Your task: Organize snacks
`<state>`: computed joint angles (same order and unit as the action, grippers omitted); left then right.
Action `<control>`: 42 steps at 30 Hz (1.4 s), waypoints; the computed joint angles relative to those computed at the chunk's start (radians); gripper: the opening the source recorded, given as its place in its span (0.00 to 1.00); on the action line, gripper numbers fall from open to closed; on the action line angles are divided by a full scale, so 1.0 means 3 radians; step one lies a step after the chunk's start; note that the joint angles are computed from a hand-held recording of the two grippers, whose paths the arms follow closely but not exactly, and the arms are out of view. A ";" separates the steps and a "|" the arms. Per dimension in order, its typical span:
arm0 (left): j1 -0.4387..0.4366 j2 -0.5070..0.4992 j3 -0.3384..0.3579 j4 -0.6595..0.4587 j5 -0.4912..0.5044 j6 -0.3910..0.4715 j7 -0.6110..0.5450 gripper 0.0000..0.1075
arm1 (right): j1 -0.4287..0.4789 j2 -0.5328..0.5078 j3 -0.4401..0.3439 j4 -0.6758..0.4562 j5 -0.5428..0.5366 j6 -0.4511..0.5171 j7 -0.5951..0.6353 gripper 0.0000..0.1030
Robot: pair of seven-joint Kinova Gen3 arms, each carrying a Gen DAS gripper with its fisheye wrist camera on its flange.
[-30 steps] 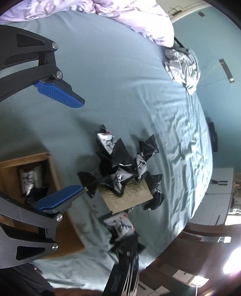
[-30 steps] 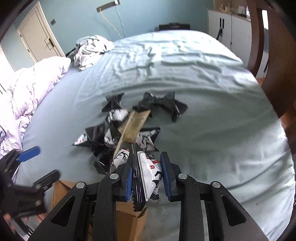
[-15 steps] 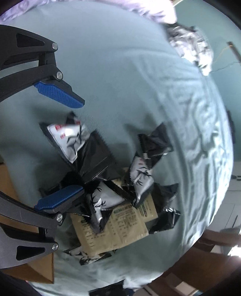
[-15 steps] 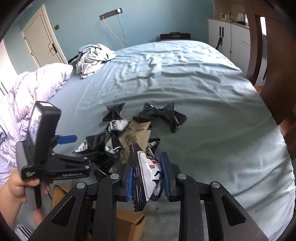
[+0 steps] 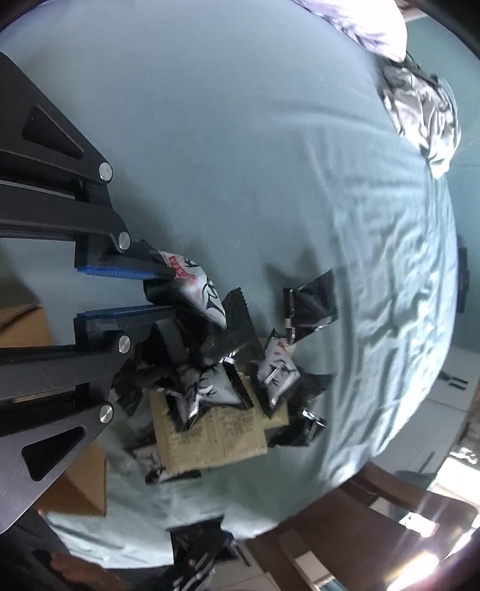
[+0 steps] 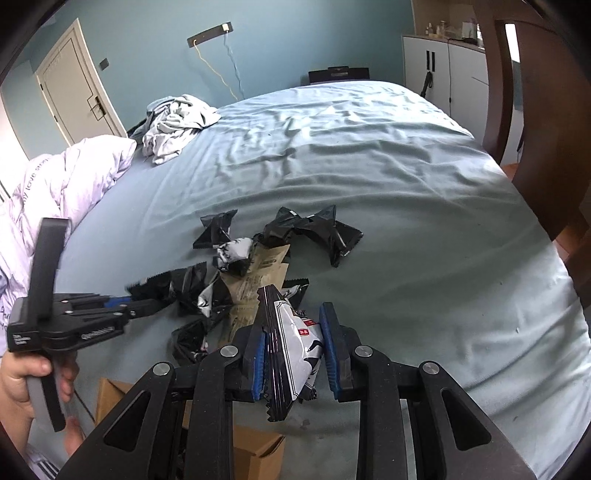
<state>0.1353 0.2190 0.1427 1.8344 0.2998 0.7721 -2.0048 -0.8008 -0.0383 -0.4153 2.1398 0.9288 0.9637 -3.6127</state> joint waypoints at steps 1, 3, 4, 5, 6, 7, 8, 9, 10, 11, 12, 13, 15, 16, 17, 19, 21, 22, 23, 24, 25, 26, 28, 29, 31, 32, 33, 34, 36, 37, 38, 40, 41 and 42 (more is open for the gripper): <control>-0.0023 -0.0069 -0.0005 0.0036 0.0014 0.0007 -0.0027 0.10 | -0.0023 -0.0001 -0.0028 -0.0003 0.0002 0.0048 -0.0039 0.23; -0.0064 -0.0234 -0.0023 0.0123 0.0055 0.0030 -0.0100 0.04 | -0.0074 0.0001 -0.0076 -0.0001 -0.0009 0.0147 -0.0107 0.23; -0.0074 -0.0308 -0.0035 0.0159 0.0080 0.0031 -0.0127 0.00 | -0.0099 -0.0001 -0.0092 0.0001 -0.0013 0.0184 -0.0136 0.23; -0.0105 -0.0397 -0.0051 0.0196 0.0152 0.0054 -0.0203 0.00 | -0.0130 -0.0005 -0.0117 0.0002 -0.0016 0.0243 -0.0176 0.23; -0.0128 -0.0469 -0.0069 0.0220 0.0228 0.0082 -0.0283 0.00 | -0.0164 -0.0006 -0.0142 -0.0002 -0.0026 0.0302 -0.0195 0.23; -0.0144 -0.0533 -0.0092 0.0246 0.0298 0.0100 -0.0357 0.00 | -0.0198 -0.0009 -0.0164 -0.0008 -0.0042 0.0359 -0.0214 0.23; -0.0168 -0.0638 -0.0125 0.0294 0.0390 0.0129 -0.0453 0.00 | -0.0235 -0.0011 -0.0190 -0.0020 -0.0062 0.0424 -0.0243 0.23; -0.0169 -0.0687 -0.0153 0.0317 0.0432 0.0149 -0.0499 0.00 | -0.0273 -0.0025 -0.0216 -0.0032 -0.0093 0.0482 -0.0268 0.23; -0.0166 -0.0754 -0.0179 0.0349 0.0452 0.0172 -0.0534 0.00 | -0.0314 -0.0044 -0.0248 -0.0043 -0.0124 0.0543 -0.0298 0.23; -0.0147 -0.0795 -0.0188 0.0376 0.0417 0.0159 -0.0520 0.00 | -0.0340 -0.0065 -0.0266 -0.0051 -0.0145 0.0582 -0.0308 0.23; -0.0115 -0.0811 -0.0178 0.0389 0.0344 0.0128 -0.0463 0.00 | -0.0380 -0.0085 -0.0311 -0.0064 -0.0171 0.0657 -0.0351 0.23; -0.0085 -0.0809 -0.0168 0.0398 0.0269 0.0097 -0.0412 0.02 | -0.0411 -0.0105 -0.0344 -0.0079 -0.0194 0.0717 -0.0379 0.23; -0.0034 -0.0736 -0.0149 0.0383 0.0090 0.0086 -0.0322 0.25 | -0.0493 -0.0143 -0.0451 -0.0085 -0.0222 0.0851 -0.0539 0.23; -0.0003 -0.0673 -0.0129 0.0381 -0.0028 0.0035 -0.0233 0.54 | -0.0541 -0.0152 -0.0512 -0.0078 -0.0236 0.0910 -0.0647 0.23; 0.0055 -0.0633 -0.0134 0.0408 -0.0147 -0.0071 -0.0118 0.75 | -0.0586 -0.0161 -0.0564 -0.0062 -0.0253 0.0958 -0.0755 0.23; 0.0071 -0.0517 -0.0103 0.0424 -0.0281 -0.0195 0.0012 0.77 | -0.0662 -0.0196 -0.0635 -0.0019 -0.0294 0.0997 -0.0936 0.23; 0.0087 -0.0318 -0.0099 0.0320 -0.0360 -0.0161 0.0120 0.77 | -0.0718 -0.0220 -0.0690 0.0008 -0.0373 0.1014 -0.1066 0.23; 0.0094 -0.0250 -0.0094 0.0292 -0.0371 -0.0166 0.0162 0.77 | -0.0734 -0.0237 -0.0707 0.0016 -0.0400 0.1017 -0.1109 0.23; 0.0112 -0.0138 -0.0097 0.0239 -0.0417 -0.0183 0.0242 0.77 | -0.0735 -0.0260 -0.0706 0.0019 -0.0407 0.1010 -0.1119 0.23; 0.0132 -0.0076 -0.0097 0.0217 -0.0465 -0.0204 0.0304 0.77 | -0.0729 -0.0280 -0.0708 0.0023 -0.0403 0.0994 -0.1129 0.23; 0.0161 0.0016 -0.0103 0.0184 -0.0530 -0.0233 0.0379 0.76 | -0.0712 -0.0287 -0.0701 0.0022 -0.0394 0.0976 -0.1107 0.23; 0.0170 0.0082 -0.0099 0.0165 -0.0565 -0.0250 0.0409 0.75 | -0.0688 -0.0276 -0.0689 0.0005 -0.0388 0.0976 -0.1073 0.23; 0.0134 0.0180 -0.0075 0.0135 -0.0535 -0.0235 0.0357 0.63 | -0.0646 -0.0239 -0.0646 -0.0001 -0.0369 0.0925 -0.0994 0.23; 0.0052 0.0232 -0.0019 0.0107 -0.0454 -0.0188 0.0269 0.50 | -0.0639 -0.0198 -0.0642 -0.0006 -0.0358 0.0917 -0.0991 0.23; 0.0034 0.0225 -0.0016 0.0107 -0.0414 -0.0202 0.0242 0.43 | -0.0618 -0.0137 -0.0566 -0.0020 -0.0377 0.0851 -0.0907 0.23; 0.0040 0.0215 -0.0029 0.0091 -0.0420 -0.0177 0.0272 0.38 | -0.0615 -0.0117 -0.0538 -0.0026 -0.0373 0.0816 -0.0894 0.23; 0.0037 0.0194 -0.0037 0.0094 -0.0414 -0.0167 0.0295 0.36 | -0.0617 -0.0116 -0.0517 -0.0023 -0.0365 0.0793 -0.0890 0.23; 0.0036 0.0148 -0.0060 0.0118 -0.0410 -0.0191 0.0348 0.27 | -0.0621 -0.0109 -0.0506 -0.0029 -0.0349 0.0789 -0.0880 0.23; -0.0015 0.0069 -0.0075 0.0143 -0.0352 -0.0177 0.0374 0.27 | -0.0648 -0.0073 -0.0508 -0.0059 -0.0316 0.0840 -0.0867 0.23; -0.0021 0.0019 -0.0086 0.0156 -0.0357 -0.0160 0.0399 0.27 | -0.0666 -0.0061 -0.0506 -0.0063 -0.0305 0.0853 -0.0874 0.23; -0.0038 -0.0047 -0.0095 0.0166 -0.0353 -0.0121 0.0407 0.26 | -0.0687 -0.0053 -0.0504 -0.0066 -0.0300 0.0864 -0.0882 0.23; -0.0078 -0.0205 -0.0103 0.0213 -0.0308 -0.0059 0.0372 0.26 | -0.0731 -0.0044 -0.0506 -0.0077 -0.0292 0.0903 -0.0910 0.23; -0.0091 -0.0324 -0.0109 0.0252 -0.0288 -0.0031 0.0347 0.26 | -0.0753 -0.0042 -0.0511 -0.0074 -0.0279 0.0916 -0.0939 0.23; -0.0103 -0.0457 -0.0113 0.0293 -0.0256 0.0012 0.0285 0.26 | -0.0773 -0.0044 -0.0515 -0.0065 -0.0265 0.0922 -0.0969 0.23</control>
<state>0.1044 0.0819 0.1088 1.9223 0.2231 0.7758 -1.9193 -1.0327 -0.0513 -0.5699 2.1204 0.8494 1.2403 -3.9034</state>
